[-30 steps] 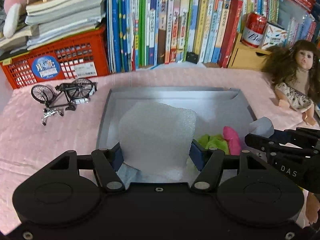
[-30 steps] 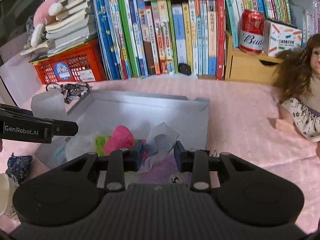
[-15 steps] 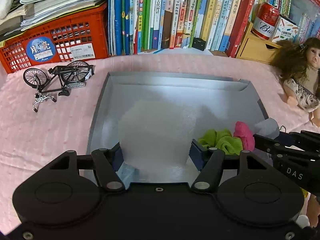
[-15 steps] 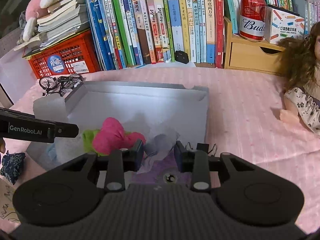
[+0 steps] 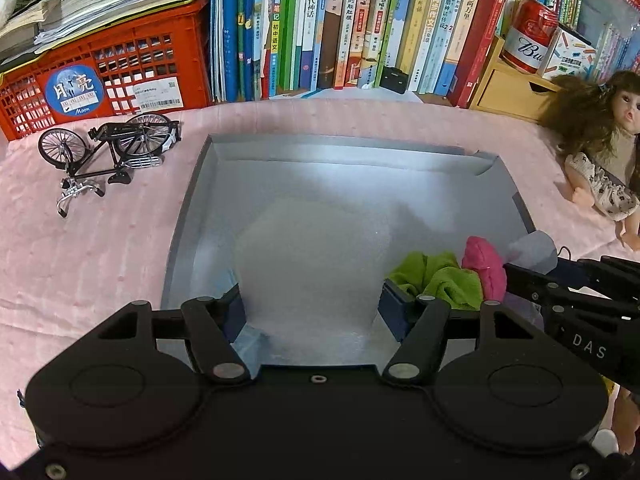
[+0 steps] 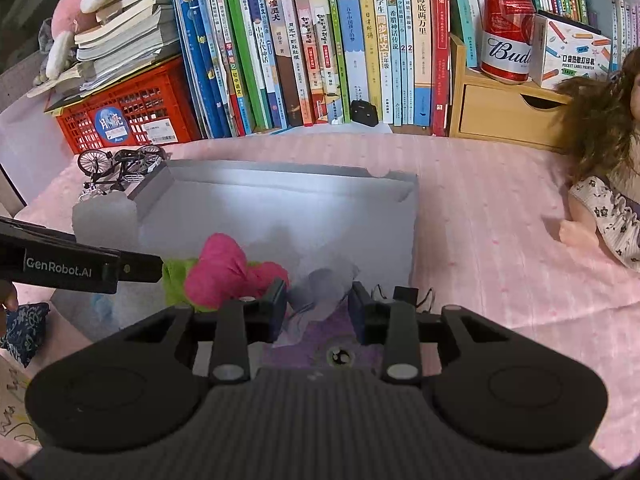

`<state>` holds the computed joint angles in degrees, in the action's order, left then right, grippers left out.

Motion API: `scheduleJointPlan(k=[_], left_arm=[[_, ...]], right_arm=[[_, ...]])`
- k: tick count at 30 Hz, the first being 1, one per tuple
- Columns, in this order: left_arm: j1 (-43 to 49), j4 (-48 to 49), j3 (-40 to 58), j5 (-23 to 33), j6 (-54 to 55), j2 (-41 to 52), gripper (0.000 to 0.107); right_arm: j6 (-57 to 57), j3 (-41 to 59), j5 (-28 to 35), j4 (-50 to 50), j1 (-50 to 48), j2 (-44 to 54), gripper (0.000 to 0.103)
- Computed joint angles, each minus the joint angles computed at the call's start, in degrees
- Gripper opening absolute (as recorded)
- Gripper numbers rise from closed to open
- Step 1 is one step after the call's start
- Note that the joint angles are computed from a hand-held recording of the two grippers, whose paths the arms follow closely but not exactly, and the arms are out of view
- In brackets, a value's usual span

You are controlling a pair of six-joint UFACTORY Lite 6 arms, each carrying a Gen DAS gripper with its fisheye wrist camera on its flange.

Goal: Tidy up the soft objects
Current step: 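Lower the foam cube into the tray with the left tool while the right tool releases the tissue, then raise both open tools up and away from the white tray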

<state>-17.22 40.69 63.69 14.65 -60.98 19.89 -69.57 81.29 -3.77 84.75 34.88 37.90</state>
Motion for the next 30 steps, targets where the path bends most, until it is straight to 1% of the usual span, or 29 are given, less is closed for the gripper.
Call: scheduleJointPlan(k=[1,2,4,6,9,13,17,20,22,24,30], left_arm=[[-0.1,0.4,-0.3,-0.1,-0.4,-0.3,0.066],[-0.2,0.8,-0.6,-0.2,-0.7,-0.5,0.066],[-0.4,2.2,-1.3,-0.1,-2.0,-1.3,0.072],[-0.8,4.5,-2.1,0.2,-4.4,-2.2,0.074],[-1.3,6.7,-3.2,0.6,-6.6,-3.7,0.077],[-1.9,8.5,-5.5,1.0,-8.4,-6.8,0.08],[-3.3,11.8,-8.4,1.7,-11.7,-10.8,0.082],[-4.9,15.3,-11.0,2.8,-15.0,-14.5,0.083],[-6.0,17.1,-12.7,3.3,-16.6,-16.9,0.084],[-7.3,18.2,-14.3,3.9,-17.9,-19.4,0.084],[-12.2,23.6,-20.0,6.6,-23.7,-27.2,0.085]], right_arm=[[1.3,-0.1,-0.2,-1.3,0.1,-0.1,0.054],[4.6,-0.4,-0.4,-4.7,0.1,-0.3,0.056],[13.6,-1.4,-0.1,-13.7,-0.1,-1.1,0.057],[19.1,-2.2,-0.3,-19.4,0.0,-1.9,0.06],[20.3,-3.5,-1.0,-20.9,0.4,-3.1,0.063],[28.3,-6.1,-2.0,-28.9,0.7,-5.7,0.066],[31.0,-9.5,-3.9,-32.1,1.4,-9.0,0.069],[36.1,-12.9,-5.1,-37.6,1.8,-12.3,0.071],[38.2,-15.0,-5.9,-39.9,2.2,-14.6,0.072],[38.2,-16.9,-6.9,-40.0,2.8,-16.7,0.073],[34.0,-22.9,-10.7,-36.7,5.7,-23.2,0.078]])
